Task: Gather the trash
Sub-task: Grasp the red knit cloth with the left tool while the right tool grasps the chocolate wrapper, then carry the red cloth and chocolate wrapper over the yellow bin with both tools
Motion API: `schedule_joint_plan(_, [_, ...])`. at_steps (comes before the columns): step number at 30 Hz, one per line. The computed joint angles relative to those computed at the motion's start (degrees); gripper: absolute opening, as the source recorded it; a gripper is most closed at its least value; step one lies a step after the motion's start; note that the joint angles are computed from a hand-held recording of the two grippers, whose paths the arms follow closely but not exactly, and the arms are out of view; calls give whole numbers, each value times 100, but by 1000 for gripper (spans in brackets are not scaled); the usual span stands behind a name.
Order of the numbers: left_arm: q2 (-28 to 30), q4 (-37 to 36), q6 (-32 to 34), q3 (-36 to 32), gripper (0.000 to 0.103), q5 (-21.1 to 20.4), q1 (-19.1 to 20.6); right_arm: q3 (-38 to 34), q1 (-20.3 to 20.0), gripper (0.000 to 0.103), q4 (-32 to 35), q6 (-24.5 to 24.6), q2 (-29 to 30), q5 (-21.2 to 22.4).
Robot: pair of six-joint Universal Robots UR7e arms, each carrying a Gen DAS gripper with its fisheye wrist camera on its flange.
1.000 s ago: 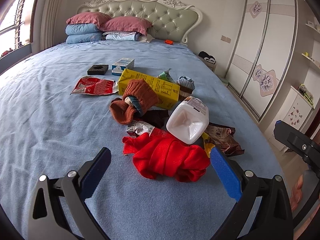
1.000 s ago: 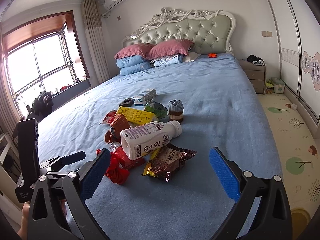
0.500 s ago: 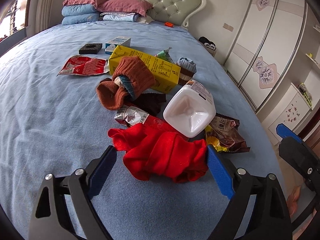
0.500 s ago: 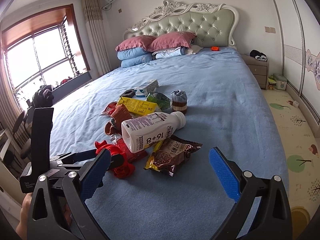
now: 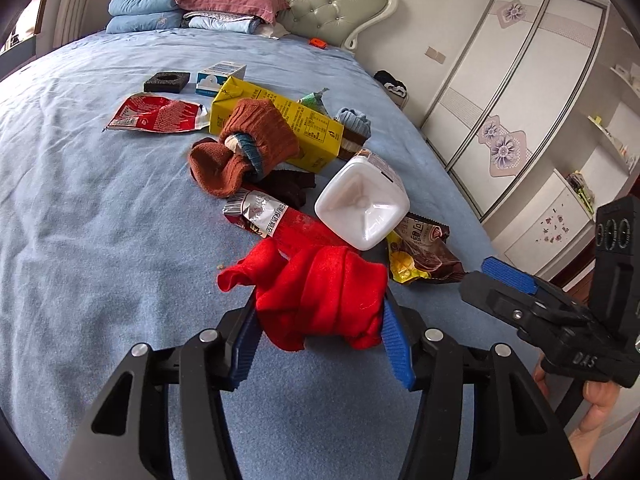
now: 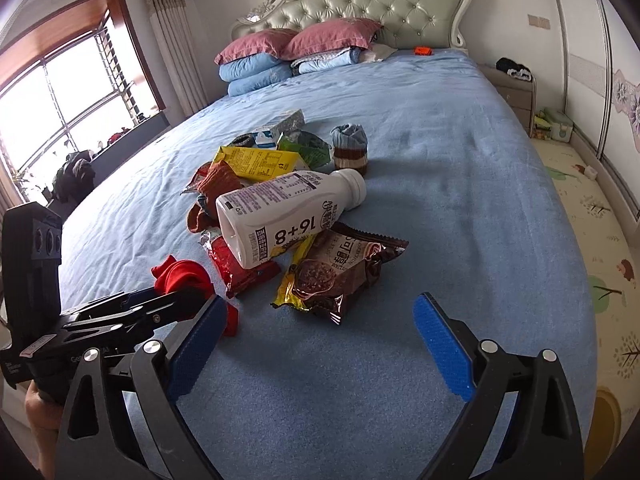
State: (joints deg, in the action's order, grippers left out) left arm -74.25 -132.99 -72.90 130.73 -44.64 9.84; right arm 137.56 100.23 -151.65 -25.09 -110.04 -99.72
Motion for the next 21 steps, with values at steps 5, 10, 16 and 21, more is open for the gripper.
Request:
schedule_joint_plan(5, [-211, -236, 106, 169, 54, -48, -146, -449, -265, 67, 940, 713, 400, 236])
schedule_joint_plan(10, [-380, -268, 62, 257, 54, -68, -287, -635, -390, 47, 1054, 1114, 632, 350])
schedule_joint_plan(16, [-421, -196, 53, 240, 54, -60, -378, -516, -514, 16, 822, 879, 517, 479])
schedule_joint_plan(21, [-215, -632, 326, 156, 54, -234, -364, -361, -608, 14, 666, 476, 35, 501])
